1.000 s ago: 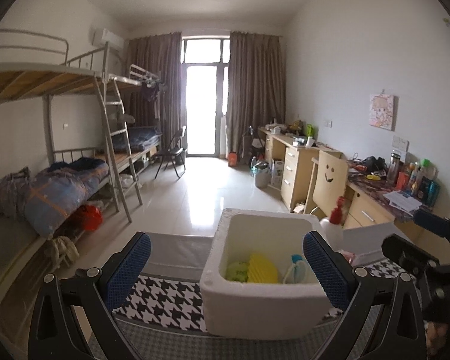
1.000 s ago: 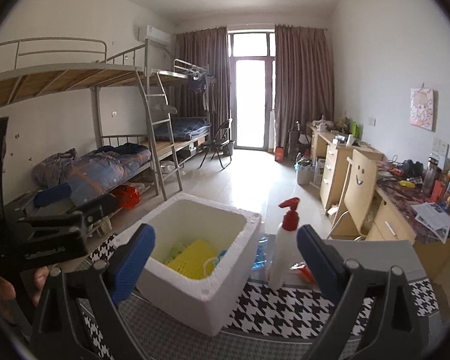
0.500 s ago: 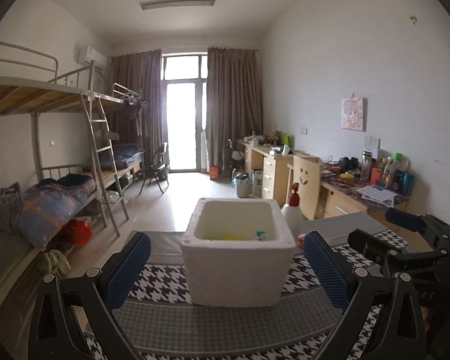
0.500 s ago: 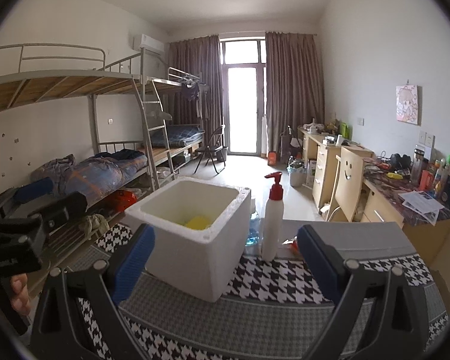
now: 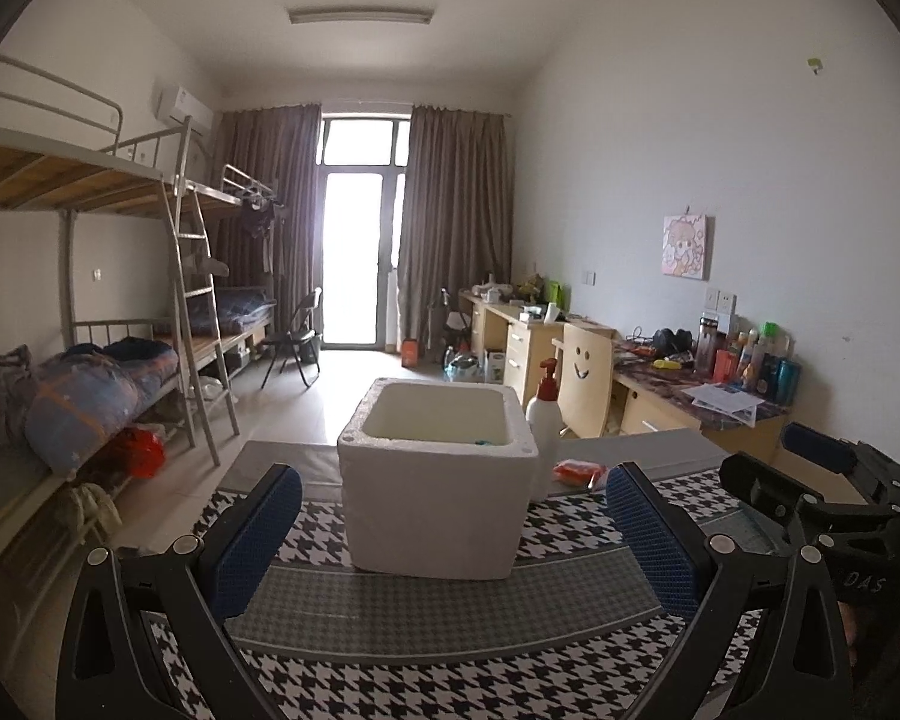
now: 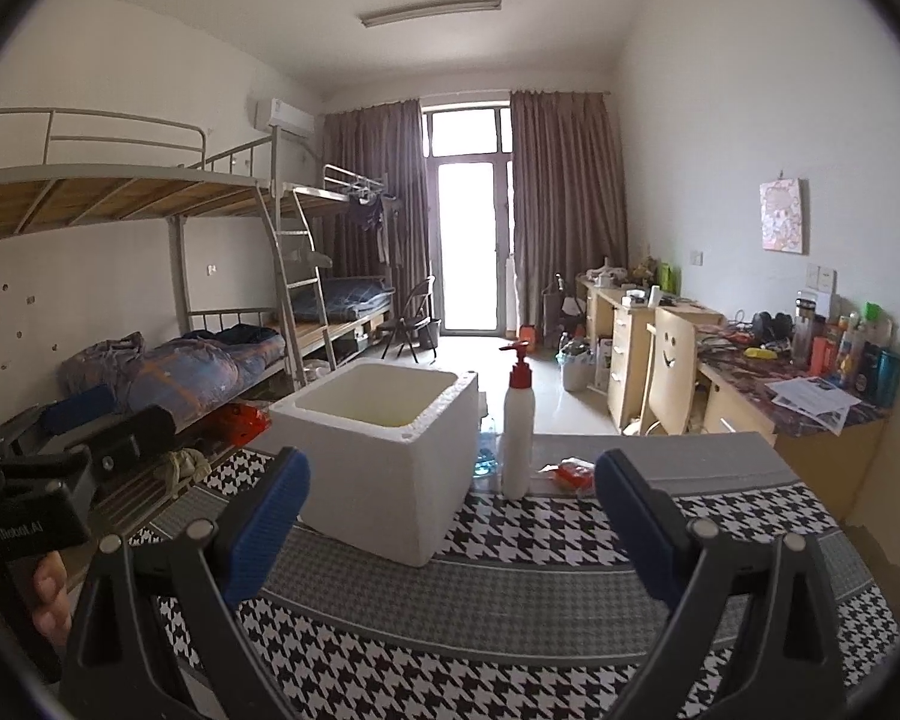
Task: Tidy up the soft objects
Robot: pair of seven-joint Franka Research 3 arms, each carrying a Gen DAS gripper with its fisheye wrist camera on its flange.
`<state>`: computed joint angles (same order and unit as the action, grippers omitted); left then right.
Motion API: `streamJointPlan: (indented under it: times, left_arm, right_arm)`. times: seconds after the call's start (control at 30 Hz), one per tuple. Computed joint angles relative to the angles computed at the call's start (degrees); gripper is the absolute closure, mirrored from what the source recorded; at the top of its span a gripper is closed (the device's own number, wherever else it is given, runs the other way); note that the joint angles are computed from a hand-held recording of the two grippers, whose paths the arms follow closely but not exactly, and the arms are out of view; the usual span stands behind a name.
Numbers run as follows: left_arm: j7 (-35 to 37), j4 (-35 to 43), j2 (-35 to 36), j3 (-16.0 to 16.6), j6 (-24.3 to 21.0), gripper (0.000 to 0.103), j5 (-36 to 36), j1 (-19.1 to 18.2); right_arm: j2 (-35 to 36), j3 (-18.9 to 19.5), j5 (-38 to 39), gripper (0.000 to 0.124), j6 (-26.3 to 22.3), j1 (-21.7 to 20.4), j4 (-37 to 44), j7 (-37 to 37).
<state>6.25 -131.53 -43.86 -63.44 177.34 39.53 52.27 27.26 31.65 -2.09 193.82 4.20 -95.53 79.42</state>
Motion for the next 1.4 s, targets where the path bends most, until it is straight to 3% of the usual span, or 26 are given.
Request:
streamJointPlan:
  times: [0.27,0.5,0.9,1.03,1.23,1.4]
  left_arm:
    - [-0.5,-1.5,-4.2,-0.1,0.1,0.001,0.2,-0.8]
    - [0.2,-3.6,-6.1,-0.9,3.5,0.001,-1.2,-0.5]
    - [1.3,-5.7,-10.1,-3.3,5.8,0.001,-5.3,0.2]
    - [2.1,-6.1,-10.8,-3.9,6.7,0.001,-6.4,0.3]
    - [2.1,-7.4,-12.0,-4.5,7.7,0.001,-8.3,0.2]
    - [2.1,-8.5,-12.7,-5.2,9.2,0.001,-9.8,0.7]
  right_arm:
    - [-2.1,1.6,-3.6,0.025,3.6,-2.8,-5.2,3.9]
    - [-3.6,0.1,-8.5,0.025,6.7,-3.0,-8.9,9.8]
    - [-4.4,-6.0,-14.6,0.025,8.2,0.6,-11.3,17.4]
    - [-5.1,-10.1,-12.7,0.025,11.1,4.0,-12.7,17.5]
    - [-5.7,-12.1,-14.5,0.025,12.4,5.1,-14.0,20.1]
    - [-6.4,-16.6,-9.7,0.025,15.0,10.1,-16.1,16.6]
